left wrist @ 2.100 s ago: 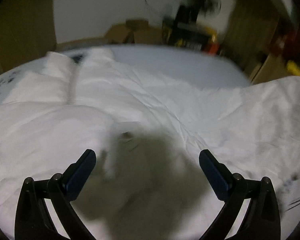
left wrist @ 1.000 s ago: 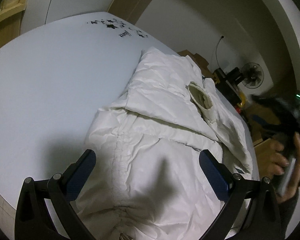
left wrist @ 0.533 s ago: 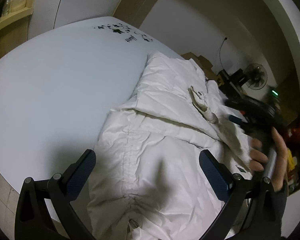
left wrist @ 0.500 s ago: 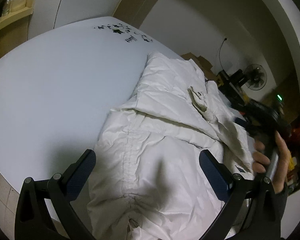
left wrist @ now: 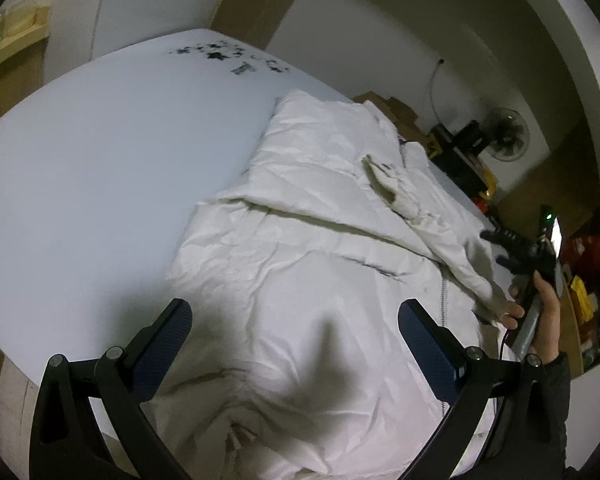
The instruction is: Fold large clothes
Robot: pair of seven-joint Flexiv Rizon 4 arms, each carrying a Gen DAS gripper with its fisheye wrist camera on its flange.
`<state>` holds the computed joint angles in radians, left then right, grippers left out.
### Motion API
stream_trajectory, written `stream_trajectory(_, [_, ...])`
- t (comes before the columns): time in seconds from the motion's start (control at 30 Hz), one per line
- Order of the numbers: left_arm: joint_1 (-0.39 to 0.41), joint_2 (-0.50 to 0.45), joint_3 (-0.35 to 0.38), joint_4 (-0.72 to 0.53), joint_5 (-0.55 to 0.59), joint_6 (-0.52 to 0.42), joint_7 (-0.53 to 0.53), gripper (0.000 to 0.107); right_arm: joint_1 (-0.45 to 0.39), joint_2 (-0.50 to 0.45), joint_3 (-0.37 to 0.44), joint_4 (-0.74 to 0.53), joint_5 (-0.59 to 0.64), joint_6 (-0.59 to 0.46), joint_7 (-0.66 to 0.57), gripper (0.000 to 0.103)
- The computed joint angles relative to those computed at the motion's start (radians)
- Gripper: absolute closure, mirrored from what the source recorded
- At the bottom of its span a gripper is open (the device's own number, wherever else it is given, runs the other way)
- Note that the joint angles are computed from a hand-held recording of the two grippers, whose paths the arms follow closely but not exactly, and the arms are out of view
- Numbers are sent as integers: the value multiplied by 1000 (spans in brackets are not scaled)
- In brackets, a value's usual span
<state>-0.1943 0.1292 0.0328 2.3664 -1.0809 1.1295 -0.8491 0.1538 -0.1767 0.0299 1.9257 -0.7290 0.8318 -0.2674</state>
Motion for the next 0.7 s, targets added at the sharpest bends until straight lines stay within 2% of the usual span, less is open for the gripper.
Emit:
stream_trajectory(0.07, [8,0,5,-1,9,-8,-17,4,-52,-79,44,-57,191,-23,-144,23])
stream_trajectory(0.1, [11,2,7,-1,17,-10,-26,4,-45,-108,39,-67,225,-31,-248,21])
stream_trajectory(0.13, [16,5,11,-2,26,-20,-31,4,-11,-110,11,-71,193,-50,-287,18])
stream_trajectory(0.17, [21,10,16,-2,33,-30,-32,4,1,-106,15,-93,214,-101,-310,18])
stream_trajectory(0.2, [25,14,19,-2,37,-33,-29,4,5,-97,18,-107,253,-118,-325,19])
stream_trajectory(0.23, [30,20,23,-1,46,-32,-29,4,-20,-74,45,-100,275,-69,-324,23])
stream_trajectory(0.3, [44,30,32,2,71,-29,-42,4,-14,-19,22,-21,141,72,-208,26])
stream_trajectory(0.33, [50,34,38,2,77,-32,-50,4,26,9,-26,0,38,61,-130,24])
stream_trajectory(0.37, [57,40,46,4,76,-40,-55,4,43,12,-40,5,-1,31,-100,23])
stream_trajectory(0.4, [62,45,51,6,78,-47,-60,4,36,-8,-23,-20,26,-26,-132,22])
stream_trajectory(0.43, [68,51,57,9,83,-53,-66,4,1,-57,27,-59,117,-86,-224,20])
stream_trajectory(0.47, [76,58,63,14,93,-61,-71,4,-14,-90,44,-65,170,-96,-283,18])
stream_trajectory(0.53, [91,67,77,17,119,-106,-71,4,15,-95,4,-39,154,-20,-306,15])
stream_trajectory(0.63, [126,59,105,0,162,-252,-55,4,2,-61,33,-57,294,-51,-358,15])
stream_trajectory(0.67, [137,57,107,-3,172,-287,-53,4,-3,-30,29,-41,339,0,-372,15])
stream_trajectory(0.7, [151,54,111,-6,193,-329,-49,4,-33,29,57,7,384,88,-354,15])
